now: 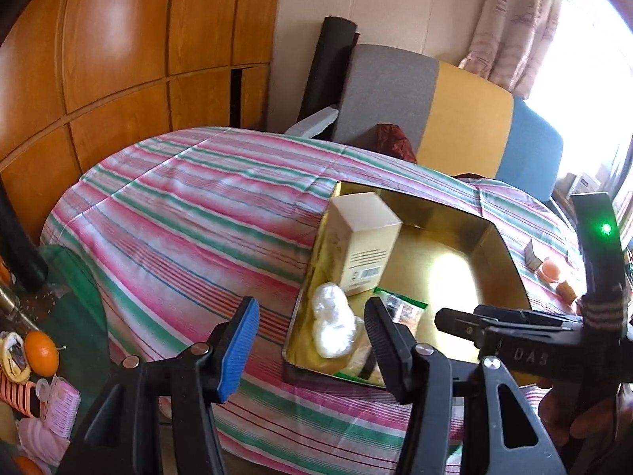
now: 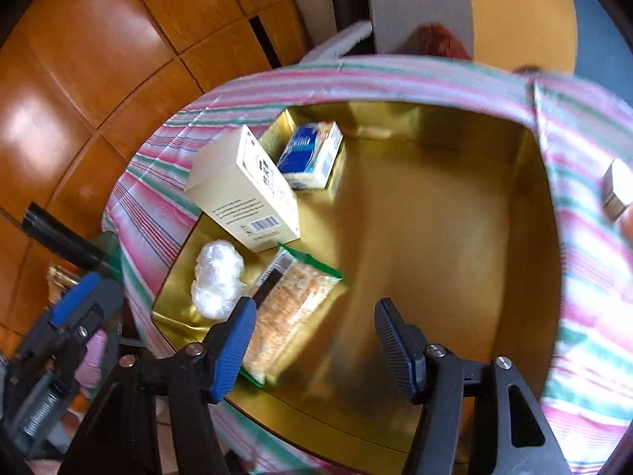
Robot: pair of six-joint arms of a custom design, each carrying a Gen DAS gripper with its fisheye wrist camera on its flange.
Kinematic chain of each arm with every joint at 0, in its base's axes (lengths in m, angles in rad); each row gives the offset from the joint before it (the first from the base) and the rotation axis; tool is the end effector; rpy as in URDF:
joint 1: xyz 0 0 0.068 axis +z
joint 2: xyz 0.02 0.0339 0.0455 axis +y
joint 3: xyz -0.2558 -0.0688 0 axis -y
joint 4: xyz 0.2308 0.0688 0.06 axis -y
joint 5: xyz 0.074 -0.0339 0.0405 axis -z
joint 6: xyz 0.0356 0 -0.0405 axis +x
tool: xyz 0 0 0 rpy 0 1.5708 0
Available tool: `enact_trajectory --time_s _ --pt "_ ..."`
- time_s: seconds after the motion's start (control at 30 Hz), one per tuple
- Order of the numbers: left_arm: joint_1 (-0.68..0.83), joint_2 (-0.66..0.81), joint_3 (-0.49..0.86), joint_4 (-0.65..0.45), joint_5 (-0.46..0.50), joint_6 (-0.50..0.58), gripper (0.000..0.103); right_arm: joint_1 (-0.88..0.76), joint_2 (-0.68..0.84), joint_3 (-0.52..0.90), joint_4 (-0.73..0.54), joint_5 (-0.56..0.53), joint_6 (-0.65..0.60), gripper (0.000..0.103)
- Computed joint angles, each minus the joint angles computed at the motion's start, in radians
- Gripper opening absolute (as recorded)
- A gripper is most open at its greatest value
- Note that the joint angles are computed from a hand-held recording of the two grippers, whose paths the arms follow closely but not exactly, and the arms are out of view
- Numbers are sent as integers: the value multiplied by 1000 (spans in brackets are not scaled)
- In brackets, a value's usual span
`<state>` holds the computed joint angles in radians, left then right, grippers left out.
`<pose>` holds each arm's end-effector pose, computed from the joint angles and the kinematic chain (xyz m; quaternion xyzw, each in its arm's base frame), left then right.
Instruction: Organize objects
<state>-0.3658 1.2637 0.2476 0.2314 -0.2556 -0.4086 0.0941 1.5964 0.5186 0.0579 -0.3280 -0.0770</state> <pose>0.1825 -0.0603 0.1161 -0.0684 0.9150 -0.0344 0.3962 0.2428 0.0344 0.1025 -0.1254 0.9421 0.1594 0.2670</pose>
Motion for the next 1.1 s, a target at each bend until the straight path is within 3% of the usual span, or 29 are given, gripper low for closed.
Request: enact_trajectory --time_s 0.27,0.53,0.77,1.1 --pt "-149 -25 44 -68 -79 -36 56 -142 -272 -172 60 33 -139 80" --pt "-288 40 130 -92 -114 -45 56 -487 -406 -168 -68 -112 -311 82" --pt "-383 153 234 -103 -125 -39 56 -756 -327 -94 -95 -187 -472 83" --pt "-448 315 398 -119 -19 -8 56 -1057 -53 130 -43 -216 -587 85"
